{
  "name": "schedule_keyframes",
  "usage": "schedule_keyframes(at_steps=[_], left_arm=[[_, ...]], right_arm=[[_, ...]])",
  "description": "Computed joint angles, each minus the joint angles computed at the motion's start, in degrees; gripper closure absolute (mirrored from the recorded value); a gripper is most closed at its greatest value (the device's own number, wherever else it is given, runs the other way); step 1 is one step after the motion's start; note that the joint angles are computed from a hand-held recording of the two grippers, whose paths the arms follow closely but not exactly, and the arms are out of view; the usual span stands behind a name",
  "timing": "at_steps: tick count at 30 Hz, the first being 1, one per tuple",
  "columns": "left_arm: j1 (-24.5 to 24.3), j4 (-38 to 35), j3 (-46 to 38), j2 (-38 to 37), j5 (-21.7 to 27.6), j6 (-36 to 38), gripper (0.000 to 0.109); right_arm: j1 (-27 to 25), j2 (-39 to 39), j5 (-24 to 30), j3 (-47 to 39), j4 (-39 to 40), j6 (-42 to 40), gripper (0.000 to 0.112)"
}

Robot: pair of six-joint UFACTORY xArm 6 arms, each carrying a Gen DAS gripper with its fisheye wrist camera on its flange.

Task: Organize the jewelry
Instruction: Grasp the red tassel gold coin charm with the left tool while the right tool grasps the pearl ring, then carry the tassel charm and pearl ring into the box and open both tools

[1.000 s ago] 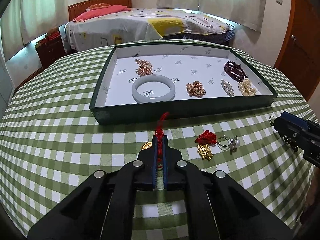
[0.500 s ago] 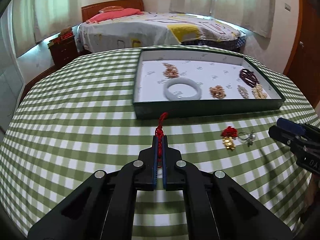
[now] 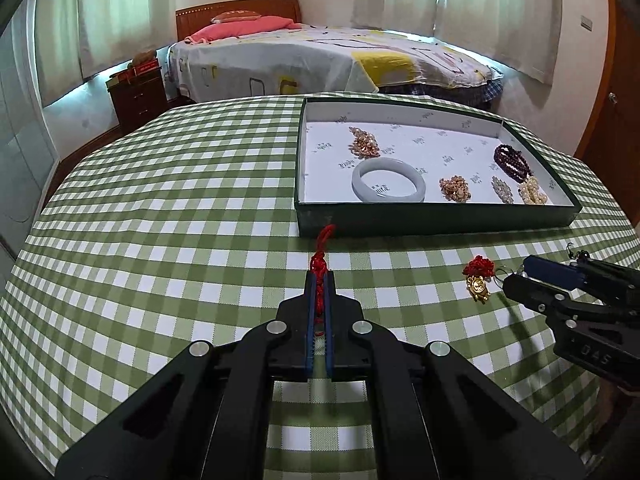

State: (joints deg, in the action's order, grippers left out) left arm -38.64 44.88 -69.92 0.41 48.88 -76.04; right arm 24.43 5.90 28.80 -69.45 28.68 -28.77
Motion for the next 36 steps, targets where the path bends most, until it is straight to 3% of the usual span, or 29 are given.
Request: schedule_keyframes(at_steps=[7,26,36], left_arm=[[0.1,-0.4,0.2,0.1,-0.2,-0.1,0.105],[-1.1,1.4,-2.2,0.2,-0.2,-0.6,0.105],[-1.0,3.3,-9.2,3.3,-2.4,1.5,0.105]], right_arm=[[-0.3,-0.5,0.5,0.4,0.6,-1.0,0.093],[-1.9,-4.4,-2.9,2.8,4.3,-2.4,0.093],[-3.5,-4.1,-5.1,-0.6,7.1,-3.5,0.093]])
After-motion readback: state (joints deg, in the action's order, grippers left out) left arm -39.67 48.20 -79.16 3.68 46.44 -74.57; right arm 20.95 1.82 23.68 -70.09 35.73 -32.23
